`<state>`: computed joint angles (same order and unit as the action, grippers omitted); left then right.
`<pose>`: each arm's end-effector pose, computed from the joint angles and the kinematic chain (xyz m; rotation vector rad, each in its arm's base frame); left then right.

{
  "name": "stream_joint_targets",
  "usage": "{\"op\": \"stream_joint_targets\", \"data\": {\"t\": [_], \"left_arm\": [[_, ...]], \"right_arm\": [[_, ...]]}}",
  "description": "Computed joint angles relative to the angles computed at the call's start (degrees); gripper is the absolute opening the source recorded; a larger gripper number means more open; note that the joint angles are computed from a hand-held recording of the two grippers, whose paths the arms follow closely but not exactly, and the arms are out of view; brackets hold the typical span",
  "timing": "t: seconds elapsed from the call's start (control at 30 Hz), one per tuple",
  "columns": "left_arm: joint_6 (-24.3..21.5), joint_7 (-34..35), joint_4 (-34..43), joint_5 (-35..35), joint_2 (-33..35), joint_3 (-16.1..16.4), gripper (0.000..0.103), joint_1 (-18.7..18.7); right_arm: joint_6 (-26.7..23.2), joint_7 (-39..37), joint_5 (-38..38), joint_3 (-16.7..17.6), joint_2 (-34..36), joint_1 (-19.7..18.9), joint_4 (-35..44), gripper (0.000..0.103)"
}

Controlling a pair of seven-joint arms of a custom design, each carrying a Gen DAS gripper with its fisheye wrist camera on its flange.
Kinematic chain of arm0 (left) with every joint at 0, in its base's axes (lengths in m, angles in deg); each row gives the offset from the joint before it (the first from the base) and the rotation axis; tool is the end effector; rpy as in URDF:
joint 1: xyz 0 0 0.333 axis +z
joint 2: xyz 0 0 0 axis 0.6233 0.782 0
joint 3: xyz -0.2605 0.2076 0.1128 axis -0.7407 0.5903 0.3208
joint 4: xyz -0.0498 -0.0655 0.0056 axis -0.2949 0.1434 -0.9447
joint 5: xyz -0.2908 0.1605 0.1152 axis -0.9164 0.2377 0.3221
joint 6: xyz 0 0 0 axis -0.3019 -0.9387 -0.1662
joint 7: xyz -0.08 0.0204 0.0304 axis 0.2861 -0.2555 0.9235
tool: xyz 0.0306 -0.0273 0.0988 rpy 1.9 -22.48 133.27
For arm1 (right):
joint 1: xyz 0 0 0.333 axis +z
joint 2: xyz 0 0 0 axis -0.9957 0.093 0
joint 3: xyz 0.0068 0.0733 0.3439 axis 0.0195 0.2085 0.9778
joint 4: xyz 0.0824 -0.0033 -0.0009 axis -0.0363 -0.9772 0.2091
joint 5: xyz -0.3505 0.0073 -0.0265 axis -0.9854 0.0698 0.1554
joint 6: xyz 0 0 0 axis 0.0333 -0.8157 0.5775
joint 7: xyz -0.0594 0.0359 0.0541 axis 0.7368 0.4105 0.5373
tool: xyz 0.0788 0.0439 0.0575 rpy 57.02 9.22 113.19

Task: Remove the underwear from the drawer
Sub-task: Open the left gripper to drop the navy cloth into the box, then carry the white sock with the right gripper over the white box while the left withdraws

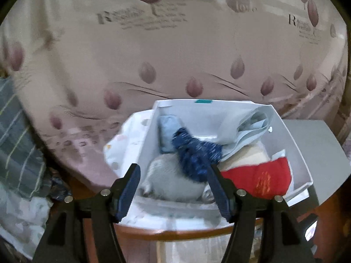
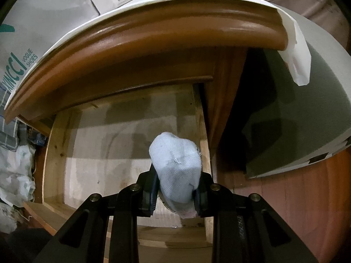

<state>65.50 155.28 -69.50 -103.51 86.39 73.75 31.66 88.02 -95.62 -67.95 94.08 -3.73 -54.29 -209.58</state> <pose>0.6321 -0.1848 0.6197 -1.0998 2.2583 -0.9923 0.4158 0.3173 0.3781 -1.0533 2.5660 -0.5387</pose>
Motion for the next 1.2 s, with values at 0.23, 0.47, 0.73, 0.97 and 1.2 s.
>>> {"op": "stream_joint_targets", "data": {"t": [0.23, 0.47, 0.73, 0.97, 1.2], "left_arm": [[13.37, 6.45, -17.82, -8.86, -8.08, -0.16, 0.065, 2.52], [17.85, 12.62, -25.57, -15.0, -7.06, -0.73, 0.065, 2.7], [26.13, 13.11, -28.23, -16.46, -2.36, -4.43, 0.065, 3.96], [30.92, 3.63, -29.42, -6.18, 0.23, 5.64, 0.065, -3.78], [24.04, -7.54, -25.37, -0.37, 2.45, 11.13, 0.065, -6.04]], "right_arm": [[-0.53, -1.26, 0.22, -0.03, 0.63, 0.19, 0.65, 0.024], [-2.08, -1.03, -2.2, -0.07, 1.0, 1.07, 1.57, 0.024], [-2.79, 0.06, -6.04, 0.0, 1.19, 1.89, 1.76, 0.024], [-5.49, -0.63, -9.12, 0.6, 0.8, 2.68, 2.67, 0.024], [-3.88, -2.96, -6.24, 0.9, -0.52, 2.05, 2.45, 0.024]]}}
